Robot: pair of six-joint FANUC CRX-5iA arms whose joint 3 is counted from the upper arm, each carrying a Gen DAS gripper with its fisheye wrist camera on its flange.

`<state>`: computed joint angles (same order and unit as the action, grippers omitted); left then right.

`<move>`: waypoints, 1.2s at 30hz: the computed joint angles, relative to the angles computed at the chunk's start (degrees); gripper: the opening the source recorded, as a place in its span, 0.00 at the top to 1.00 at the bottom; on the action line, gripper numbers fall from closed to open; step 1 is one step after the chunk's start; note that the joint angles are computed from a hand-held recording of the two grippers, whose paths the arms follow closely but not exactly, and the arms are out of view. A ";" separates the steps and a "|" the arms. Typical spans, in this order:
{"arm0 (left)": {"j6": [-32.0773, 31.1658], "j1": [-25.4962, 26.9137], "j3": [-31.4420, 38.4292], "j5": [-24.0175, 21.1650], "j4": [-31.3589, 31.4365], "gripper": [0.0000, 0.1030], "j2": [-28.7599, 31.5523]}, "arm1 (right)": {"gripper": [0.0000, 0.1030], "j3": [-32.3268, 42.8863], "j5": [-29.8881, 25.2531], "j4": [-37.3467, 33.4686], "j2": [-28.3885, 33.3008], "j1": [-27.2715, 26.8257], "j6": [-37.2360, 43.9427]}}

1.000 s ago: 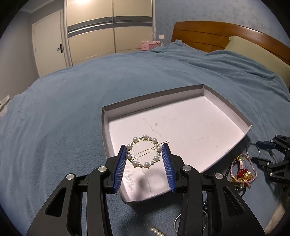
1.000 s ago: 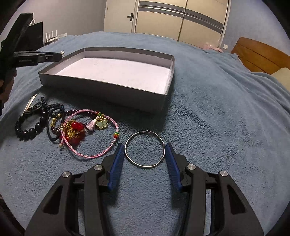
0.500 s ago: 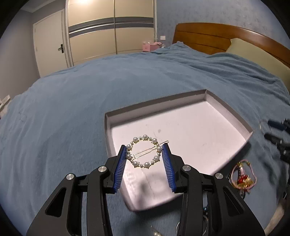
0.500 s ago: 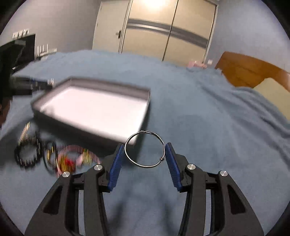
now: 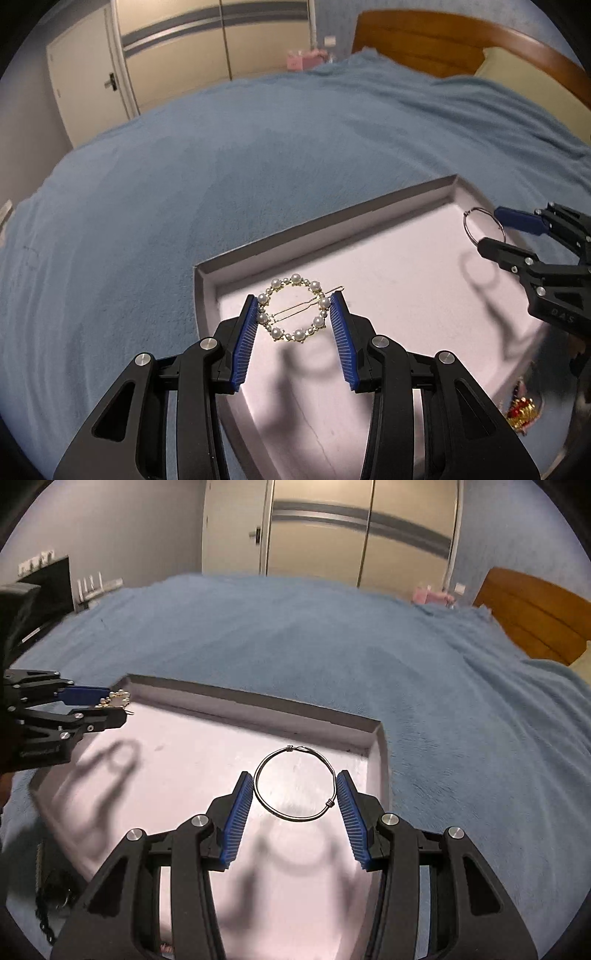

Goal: Organize jewelry
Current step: 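Carry both pieces into the grey tray and open both grippers, then move the left gripper back toward the pearl bar hair pin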

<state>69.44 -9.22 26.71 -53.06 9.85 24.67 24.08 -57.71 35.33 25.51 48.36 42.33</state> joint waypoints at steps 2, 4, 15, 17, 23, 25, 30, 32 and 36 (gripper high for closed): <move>0.84 0.23 3.82 -3.82 -0.18 0.59 2.57 | 0.54 7.04 -4.50 -3.87 3.88 -0.99 3.77; 1.67 0.09 6.67 -6.13 -1.24 0.59 4.52 | 0.54 10.79 -7.07 -4.38 6.28 -1.28 5.37; 3.36 -0.67 9.00 -7.46 -4.13 0.48 6.32 | 0.51 19.90 -13.36 -8.72 11.72 -1.89 8.21; 3.75 -0.88 9.27 -6.93 -3.92 0.44 6.48 | 0.40 20.03 -13.24 -9.13 11.63 -2.21 8.37; 3.81 -0.76 3.44 -1.29 -3.18 0.39 2.78 | 0.29 12.48 -8.03 -5.51 7.38 -1.46 3.59; 3.82 -0.88 1.32 0.72 -2.97 0.39 1.23 | 0.25 9.16 -5.59 -4.56 5.17 -1.30 2.04; 3.89 -0.46 -3.75 4.40 -2.13 0.34 -2.80 | 0.22 3.18 -4.01 -0.77 1.06 -0.19 -1.72; 3.90 -0.45 -6.26 5.84 -2.02 0.25 -4.95 | 0.16 0.55 -3.13 0.68 -0.94 0.33 -3.90; 4.66 -0.35 -11.27 9.19 -2.96 0.14 -9.84 | 0.05 -6.28 -0.41 4.61 -6.03 1.95 -9.57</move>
